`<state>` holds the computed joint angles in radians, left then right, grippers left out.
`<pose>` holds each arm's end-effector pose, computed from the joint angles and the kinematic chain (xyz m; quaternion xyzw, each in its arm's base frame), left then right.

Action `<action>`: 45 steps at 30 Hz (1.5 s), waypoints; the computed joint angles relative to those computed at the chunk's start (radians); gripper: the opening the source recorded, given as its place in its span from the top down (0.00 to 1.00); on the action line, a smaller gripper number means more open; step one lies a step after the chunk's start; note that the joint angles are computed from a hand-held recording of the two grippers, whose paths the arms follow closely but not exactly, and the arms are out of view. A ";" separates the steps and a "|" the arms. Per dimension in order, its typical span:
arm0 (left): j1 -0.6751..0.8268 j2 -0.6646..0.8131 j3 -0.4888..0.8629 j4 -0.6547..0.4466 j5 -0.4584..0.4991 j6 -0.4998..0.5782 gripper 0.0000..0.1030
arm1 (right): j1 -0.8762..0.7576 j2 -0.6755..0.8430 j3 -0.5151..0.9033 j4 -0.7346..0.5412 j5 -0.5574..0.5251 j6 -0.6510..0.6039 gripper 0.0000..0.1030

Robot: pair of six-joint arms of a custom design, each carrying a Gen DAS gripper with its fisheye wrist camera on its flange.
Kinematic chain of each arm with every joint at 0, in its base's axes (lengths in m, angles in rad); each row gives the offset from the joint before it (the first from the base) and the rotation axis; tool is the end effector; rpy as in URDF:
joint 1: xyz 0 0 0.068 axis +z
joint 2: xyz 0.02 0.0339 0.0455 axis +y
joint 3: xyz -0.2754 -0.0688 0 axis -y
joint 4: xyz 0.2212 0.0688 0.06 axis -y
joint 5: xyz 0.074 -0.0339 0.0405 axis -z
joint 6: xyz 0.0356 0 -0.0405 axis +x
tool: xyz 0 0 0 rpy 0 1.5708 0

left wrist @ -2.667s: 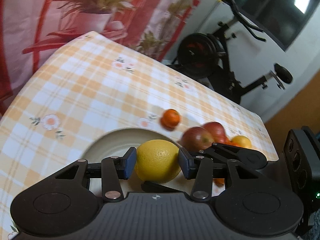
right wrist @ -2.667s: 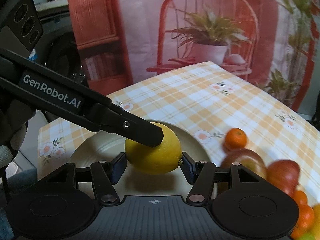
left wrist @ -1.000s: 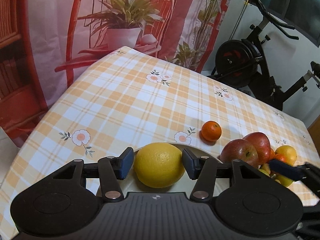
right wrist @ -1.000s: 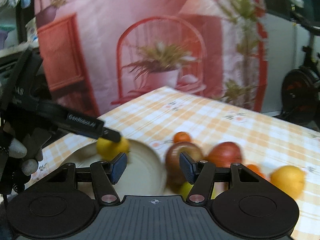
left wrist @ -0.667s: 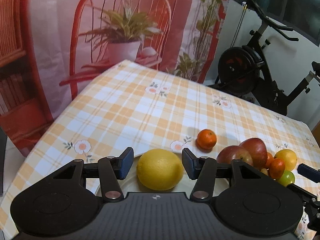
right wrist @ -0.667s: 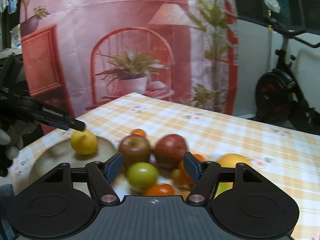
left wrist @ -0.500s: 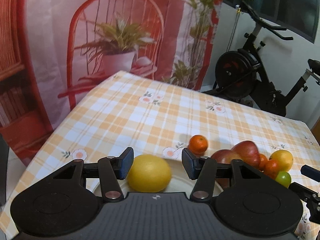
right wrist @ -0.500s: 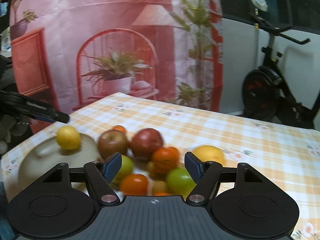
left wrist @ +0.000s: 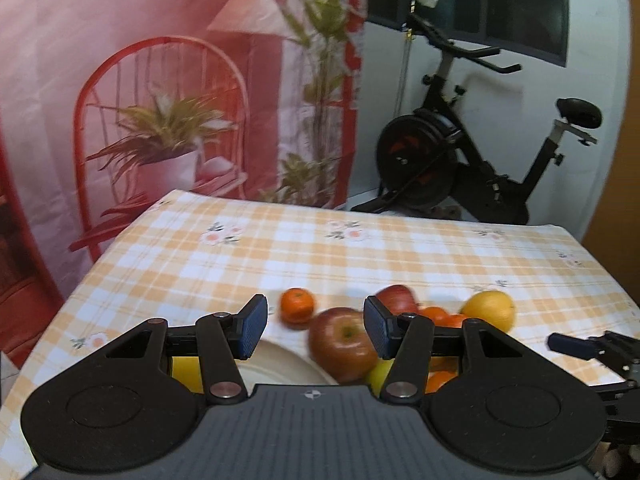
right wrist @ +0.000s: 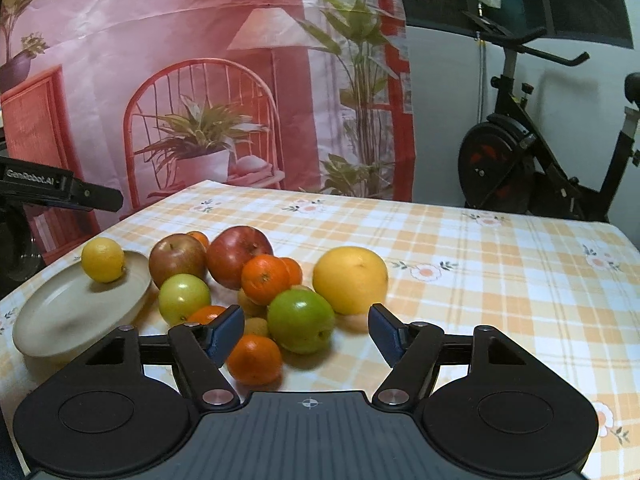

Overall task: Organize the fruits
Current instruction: 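Move the left tool back toward the fruit pile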

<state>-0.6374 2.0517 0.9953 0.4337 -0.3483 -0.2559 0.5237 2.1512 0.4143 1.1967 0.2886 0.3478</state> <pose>0.3253 -0.2258 0.1319 0.0885 0.8754 -0.0552 0.4721 0.2530 0.1344 0.0601 -0.0050 0.8640 0.0924 0.4949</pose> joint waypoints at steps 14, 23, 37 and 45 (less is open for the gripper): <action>-0.080 0.039 -0.024 0.067 -0.046 -0.027 0.45 | 0.005 0.072 -0.012 0.118 -0.067 0.030 0.44; -0.085 0.047 -0.038 0.056 -0.047 -0.043 0.45 | 0.000 0.085 0.015 0.081 -0.133 0.031 0.53; -0.079 0.056 -0.026 0.027 -0.028 -0.055 0.45 | -0.014 0.072 0.081 -0.060 -0.197 0.022 0.56; -0.083 0.056 -0.029 0.021 -0.013 -0.052 0.45 | -0.024 0.077 0.088 -0.074 -0.216 0.033 0.67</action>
